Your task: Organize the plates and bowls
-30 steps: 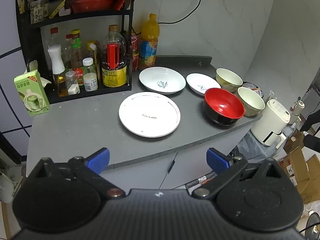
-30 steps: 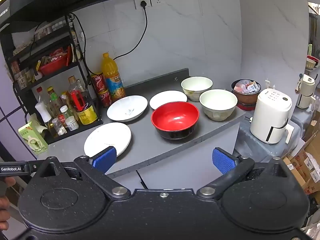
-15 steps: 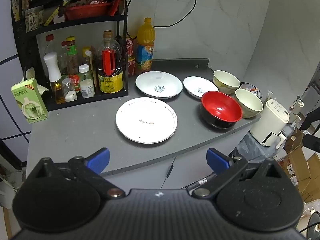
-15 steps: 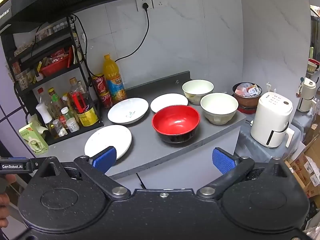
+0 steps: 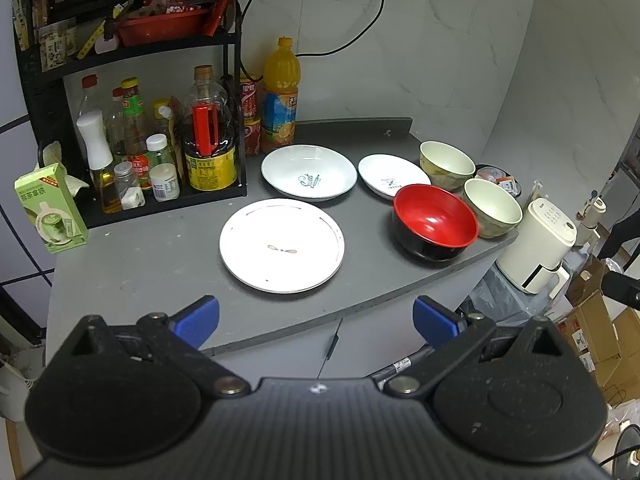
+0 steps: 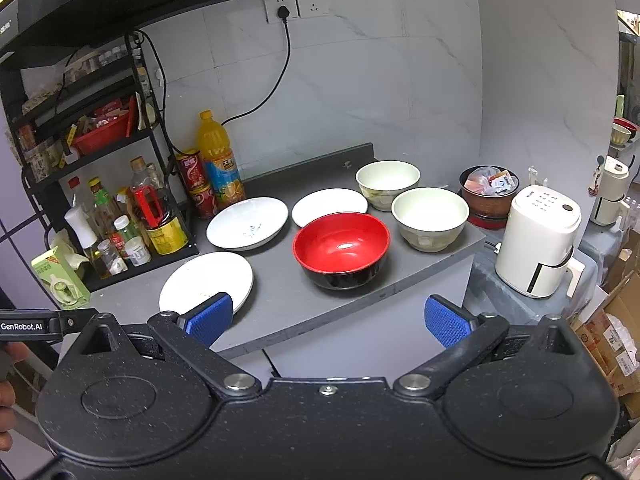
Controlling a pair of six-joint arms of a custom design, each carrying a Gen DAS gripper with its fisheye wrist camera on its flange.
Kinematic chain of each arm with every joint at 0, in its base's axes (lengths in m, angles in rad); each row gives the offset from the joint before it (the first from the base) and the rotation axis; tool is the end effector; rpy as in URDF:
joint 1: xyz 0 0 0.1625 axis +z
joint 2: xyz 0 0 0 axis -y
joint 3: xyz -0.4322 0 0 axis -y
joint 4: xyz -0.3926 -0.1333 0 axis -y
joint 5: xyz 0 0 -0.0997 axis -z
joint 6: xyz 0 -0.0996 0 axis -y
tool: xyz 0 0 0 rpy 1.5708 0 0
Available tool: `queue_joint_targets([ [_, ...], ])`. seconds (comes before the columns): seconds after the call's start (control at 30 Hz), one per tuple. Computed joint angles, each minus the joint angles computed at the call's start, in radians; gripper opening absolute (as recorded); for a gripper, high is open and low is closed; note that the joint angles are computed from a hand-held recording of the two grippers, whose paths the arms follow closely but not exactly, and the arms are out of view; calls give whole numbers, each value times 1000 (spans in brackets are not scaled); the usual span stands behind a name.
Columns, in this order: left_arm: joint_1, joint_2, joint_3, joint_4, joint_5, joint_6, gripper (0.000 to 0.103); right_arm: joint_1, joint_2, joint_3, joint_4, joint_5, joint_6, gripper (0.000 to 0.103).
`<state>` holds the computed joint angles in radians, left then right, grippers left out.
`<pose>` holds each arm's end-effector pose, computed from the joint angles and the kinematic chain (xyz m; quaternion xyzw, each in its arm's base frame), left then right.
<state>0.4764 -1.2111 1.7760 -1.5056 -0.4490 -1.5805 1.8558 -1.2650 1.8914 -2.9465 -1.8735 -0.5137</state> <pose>-0.3765 -0.4453 0.2632 -0.0338 0.8211 -0.4314 0.3722 0.2642 -0.5332 0.3428 0.3069 -0.8691 0.3434 0.1807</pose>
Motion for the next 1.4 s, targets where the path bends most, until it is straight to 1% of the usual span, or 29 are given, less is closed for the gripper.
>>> queue_joint_targets([
  [0.37,0,7,-5,-25,3,19,102,-3,0,2,-26,-14,-12,103],
  [0.93,-13,11,-14,-12,-6,5,102,-1,-13,20,-45,-45,-12,103],
  [1.4,-11,11,-18,-15,-7,-1,102,-11,-30,29,-30,-38,-23,103],
])
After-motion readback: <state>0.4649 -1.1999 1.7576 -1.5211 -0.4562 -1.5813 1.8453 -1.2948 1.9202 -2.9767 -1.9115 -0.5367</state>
